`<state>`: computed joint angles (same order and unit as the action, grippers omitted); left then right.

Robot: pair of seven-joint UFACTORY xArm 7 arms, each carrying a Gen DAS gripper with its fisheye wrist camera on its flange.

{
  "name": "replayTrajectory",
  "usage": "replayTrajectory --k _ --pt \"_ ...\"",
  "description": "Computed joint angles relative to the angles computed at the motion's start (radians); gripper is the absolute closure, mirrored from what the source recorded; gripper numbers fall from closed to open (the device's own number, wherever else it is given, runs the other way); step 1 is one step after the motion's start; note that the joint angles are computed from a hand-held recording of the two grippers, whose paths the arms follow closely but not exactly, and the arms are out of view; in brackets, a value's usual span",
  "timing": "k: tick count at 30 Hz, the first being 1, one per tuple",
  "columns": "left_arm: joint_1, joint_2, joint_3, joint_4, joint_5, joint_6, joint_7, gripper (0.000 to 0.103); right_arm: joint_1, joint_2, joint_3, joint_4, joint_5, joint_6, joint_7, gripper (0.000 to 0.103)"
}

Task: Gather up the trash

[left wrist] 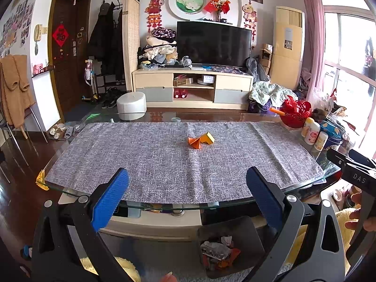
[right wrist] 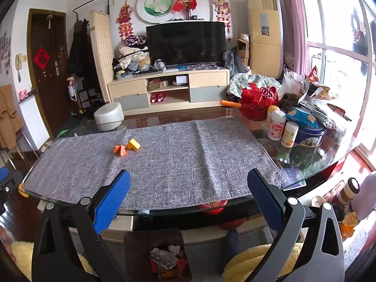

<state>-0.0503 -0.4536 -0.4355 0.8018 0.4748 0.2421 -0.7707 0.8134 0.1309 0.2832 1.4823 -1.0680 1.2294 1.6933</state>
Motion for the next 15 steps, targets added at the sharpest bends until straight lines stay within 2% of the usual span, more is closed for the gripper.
replayTrajectory --k 15 --pt "0.004 0.005 -0.008 0.007 0.017 0.014 -0.002 0.008 0.002 0.011 -0.006 0.014 0.004 0.0 -0.011 0.003"
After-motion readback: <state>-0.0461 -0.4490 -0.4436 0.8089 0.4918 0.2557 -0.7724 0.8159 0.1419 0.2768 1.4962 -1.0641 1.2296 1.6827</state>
